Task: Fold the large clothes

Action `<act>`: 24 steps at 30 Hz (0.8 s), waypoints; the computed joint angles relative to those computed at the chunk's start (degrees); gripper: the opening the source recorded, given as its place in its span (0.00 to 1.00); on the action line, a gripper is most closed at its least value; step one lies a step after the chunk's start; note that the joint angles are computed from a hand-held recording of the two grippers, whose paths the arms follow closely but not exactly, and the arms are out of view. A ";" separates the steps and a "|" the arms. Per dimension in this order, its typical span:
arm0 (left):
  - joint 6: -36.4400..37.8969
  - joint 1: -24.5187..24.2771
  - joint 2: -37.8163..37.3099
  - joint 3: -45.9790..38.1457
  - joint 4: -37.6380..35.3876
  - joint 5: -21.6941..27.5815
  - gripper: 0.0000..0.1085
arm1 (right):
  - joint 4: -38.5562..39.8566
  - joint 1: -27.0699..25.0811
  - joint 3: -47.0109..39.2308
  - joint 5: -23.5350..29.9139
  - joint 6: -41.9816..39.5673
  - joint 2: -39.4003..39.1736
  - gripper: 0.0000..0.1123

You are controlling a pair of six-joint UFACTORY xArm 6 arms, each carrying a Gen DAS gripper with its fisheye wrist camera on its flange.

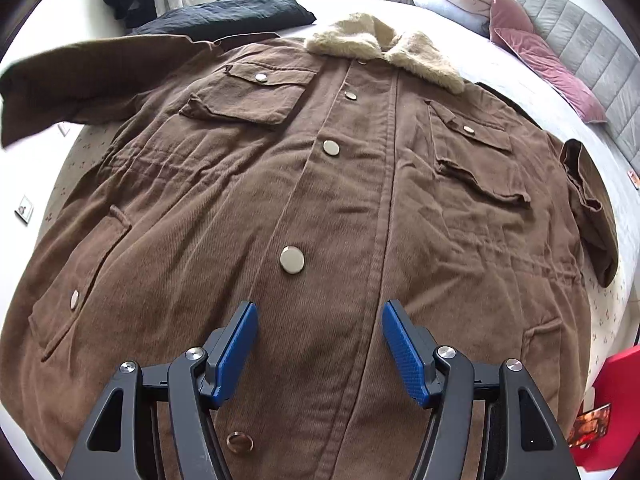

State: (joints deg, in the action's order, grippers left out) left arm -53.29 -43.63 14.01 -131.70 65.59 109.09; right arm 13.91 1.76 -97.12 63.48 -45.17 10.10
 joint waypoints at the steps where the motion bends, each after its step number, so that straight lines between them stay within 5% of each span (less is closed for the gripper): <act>1: 3.46 1.40 1.45 -3.60 1.12 0.86 0.07 | -0.10 0.29 -0.68 0.10 0.47 0.51 0.59; 5: 14.16 9.31 7.81 -14.60 4.68 5.09 0.07 | -0.26 1.34 -2.11 0.53 0.87 1.68 0.59; 10: 8.24 21.14 -0.97 7.25 -5.80 4.37 0.10 | -0.76 1.95 -1.91 0.04 0.04 1.88 0.59; 12: 6.66 22.93 -1.00 13.50 -3.28 10.21 0.08 | -0.95 1.75 -2.38 0.19 0.18 2.15 0.59; 14: 2.21 23.35 -4.98 19.11 -6.22 8.56 0.11 | -0.98 1.22 -3.09 0.40 -0.42 2.37 0.59; 19: -2.02 19.56 -7.81 21.27 -11.48 2.23 0.61 | -2.77 -0.09 -7.97 1.60 1.04 5.07 0.61; 24: -0.12 14.05 0.18 8.22 -18.07 -2.02 0.75 | -2.09 -1.39 -11.20 2.39 0.78 5.90 0.62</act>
